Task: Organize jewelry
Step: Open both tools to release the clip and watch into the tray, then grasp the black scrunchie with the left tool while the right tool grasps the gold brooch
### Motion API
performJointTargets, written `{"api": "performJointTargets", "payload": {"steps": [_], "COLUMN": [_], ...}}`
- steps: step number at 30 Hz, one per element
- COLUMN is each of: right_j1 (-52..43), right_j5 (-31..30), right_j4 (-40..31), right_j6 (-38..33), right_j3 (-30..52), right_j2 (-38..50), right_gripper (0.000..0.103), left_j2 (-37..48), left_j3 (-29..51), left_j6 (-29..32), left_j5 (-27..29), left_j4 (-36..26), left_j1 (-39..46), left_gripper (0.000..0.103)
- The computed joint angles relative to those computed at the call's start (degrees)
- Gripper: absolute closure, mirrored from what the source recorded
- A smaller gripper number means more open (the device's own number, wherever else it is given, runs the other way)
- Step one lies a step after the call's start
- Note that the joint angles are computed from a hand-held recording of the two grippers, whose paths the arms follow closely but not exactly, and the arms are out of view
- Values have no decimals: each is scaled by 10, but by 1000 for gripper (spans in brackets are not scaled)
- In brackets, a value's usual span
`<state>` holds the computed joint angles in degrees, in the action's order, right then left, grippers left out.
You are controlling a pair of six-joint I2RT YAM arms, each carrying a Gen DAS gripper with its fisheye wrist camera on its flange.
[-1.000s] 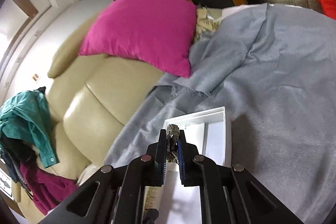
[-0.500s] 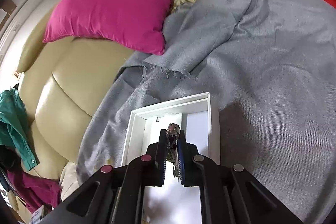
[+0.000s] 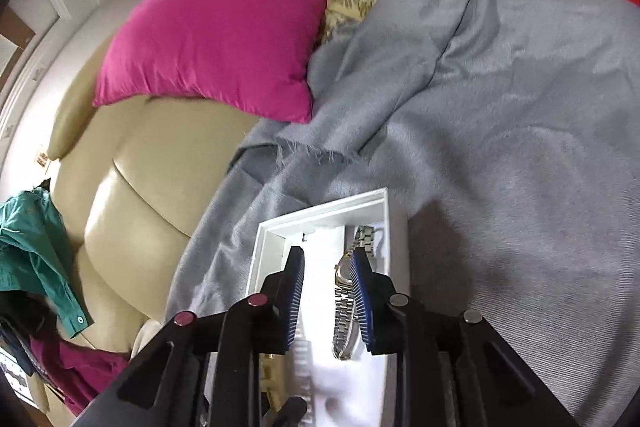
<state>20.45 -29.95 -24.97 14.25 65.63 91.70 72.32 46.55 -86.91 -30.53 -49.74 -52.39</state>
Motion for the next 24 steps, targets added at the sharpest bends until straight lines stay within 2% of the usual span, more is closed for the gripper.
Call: {"api": "performJointTargets", "payload": {"steps": [2, 7, 10, 13, 14, 15, 16, 18, 20, 24], "right_j1": [-20, -115, -212, -342, -401, -441, -511, -608, -706, -836], "right_j5": [-18, -69, -116, -163, -180, -191, -202, -225, -234, -242], "right_j4": [-3, -57, -127, -235, -282, -314, -361, -424, -491, -569], "right_j6": [-6, -64, -134, -252, -309, -351, -412, -501, -593, -684], "right_j3": [-18, -64, -76, -65, -55, -46, -31, -3, 46, 149], "right_j2": [-27, -113, -155, -173, -170, -162, -150, -119, -62, 57], "right_gripper": [77, 77, 77, 76, 75, 66, 50, 39, 39, 39], "left_j2": [9, 38, 82, 128, 140, 155, 174, 218, 271, 337], "left_j3": [19, 69, 119, 176, 189, 207, 228, 279, 339, 415], "left_j6": [-20, -67, -94, -113, -115, -118, -121, -113, -82, 7], "left_j5": [-21, -61, -92, -124, -131, -138, -146, -163, -177, -175], "left_j4": [-27, -85, -136, -180, -188, -199, -212, -241, -255, -208], "left_j1": [-20, -75, -110, -152, -157, -164, -173, -190, -208, -225], "left_gripper": [54, 53, 52, 48, 44, 43, 42, 41, 39, 39]}}
